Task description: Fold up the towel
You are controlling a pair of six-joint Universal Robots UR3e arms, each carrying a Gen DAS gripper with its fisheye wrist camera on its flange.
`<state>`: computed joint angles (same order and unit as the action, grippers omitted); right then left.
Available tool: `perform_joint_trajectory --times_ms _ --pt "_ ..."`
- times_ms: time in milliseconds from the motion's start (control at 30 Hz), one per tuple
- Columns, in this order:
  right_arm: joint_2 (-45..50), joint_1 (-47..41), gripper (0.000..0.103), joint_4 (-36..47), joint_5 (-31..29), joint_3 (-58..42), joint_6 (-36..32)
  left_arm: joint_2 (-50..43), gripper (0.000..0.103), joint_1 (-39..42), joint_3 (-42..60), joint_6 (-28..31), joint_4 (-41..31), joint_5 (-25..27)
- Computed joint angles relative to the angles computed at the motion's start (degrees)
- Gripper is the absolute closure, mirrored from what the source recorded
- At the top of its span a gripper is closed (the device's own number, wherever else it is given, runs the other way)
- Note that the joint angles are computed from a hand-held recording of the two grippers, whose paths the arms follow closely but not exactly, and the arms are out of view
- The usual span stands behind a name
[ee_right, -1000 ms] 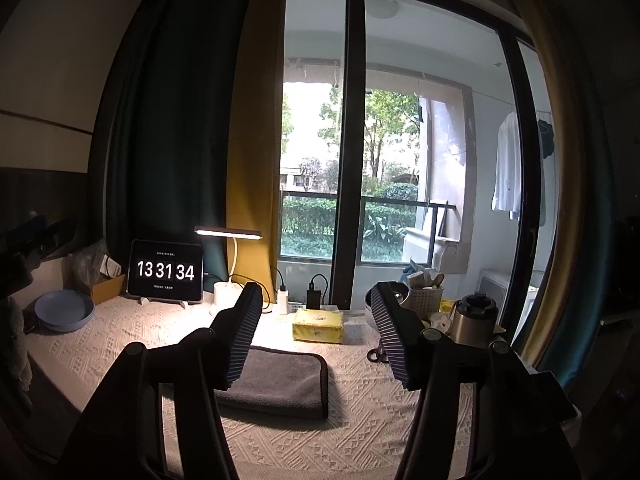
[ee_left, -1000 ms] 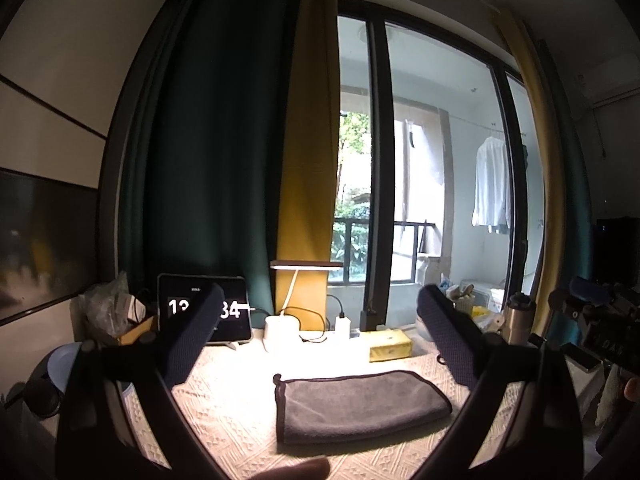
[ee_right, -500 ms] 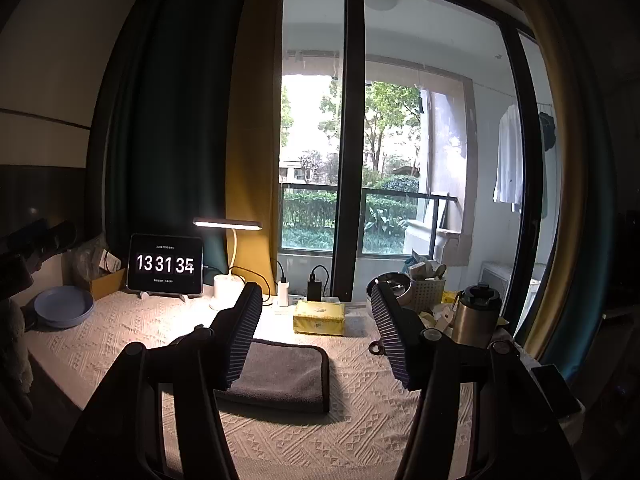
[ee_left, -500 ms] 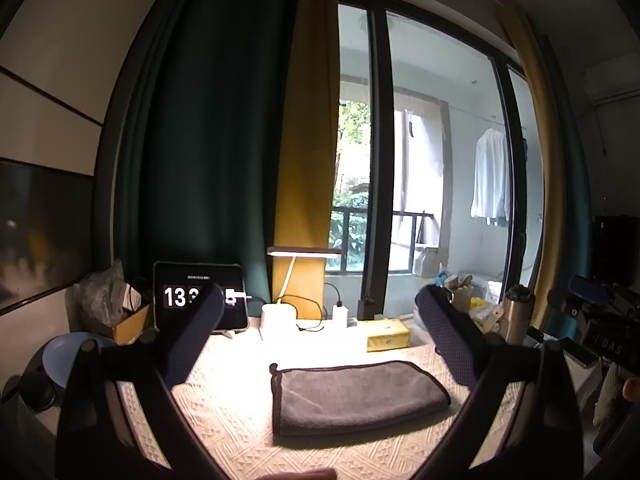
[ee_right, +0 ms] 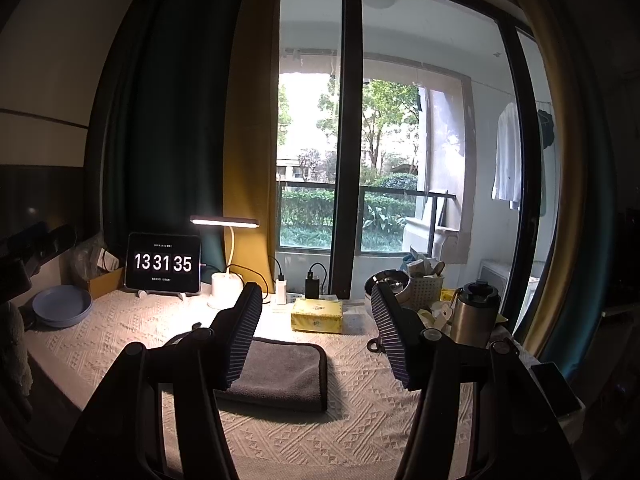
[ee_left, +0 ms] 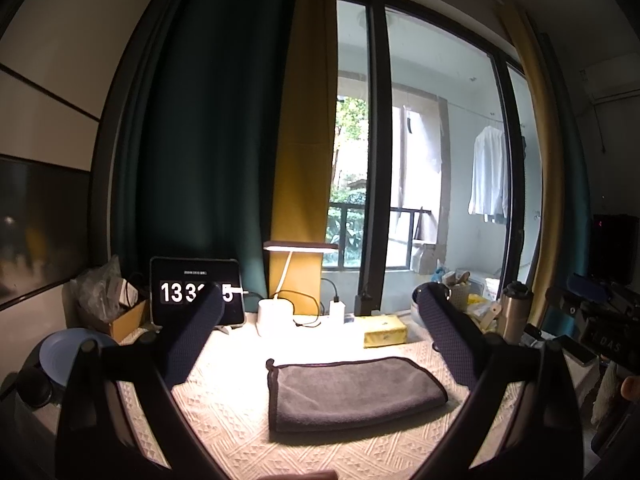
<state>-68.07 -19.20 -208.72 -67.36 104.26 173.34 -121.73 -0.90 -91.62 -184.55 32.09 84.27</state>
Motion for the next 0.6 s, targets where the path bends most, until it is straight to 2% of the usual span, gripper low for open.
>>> perform_joint_trajectory --times_ms 600 --pt "-0.03 -0.25 0.043 0.05 0.21 0.27 -0.08 -0.04 0.004 0.07 -0.06 -0.06 -0.02 -0.06"
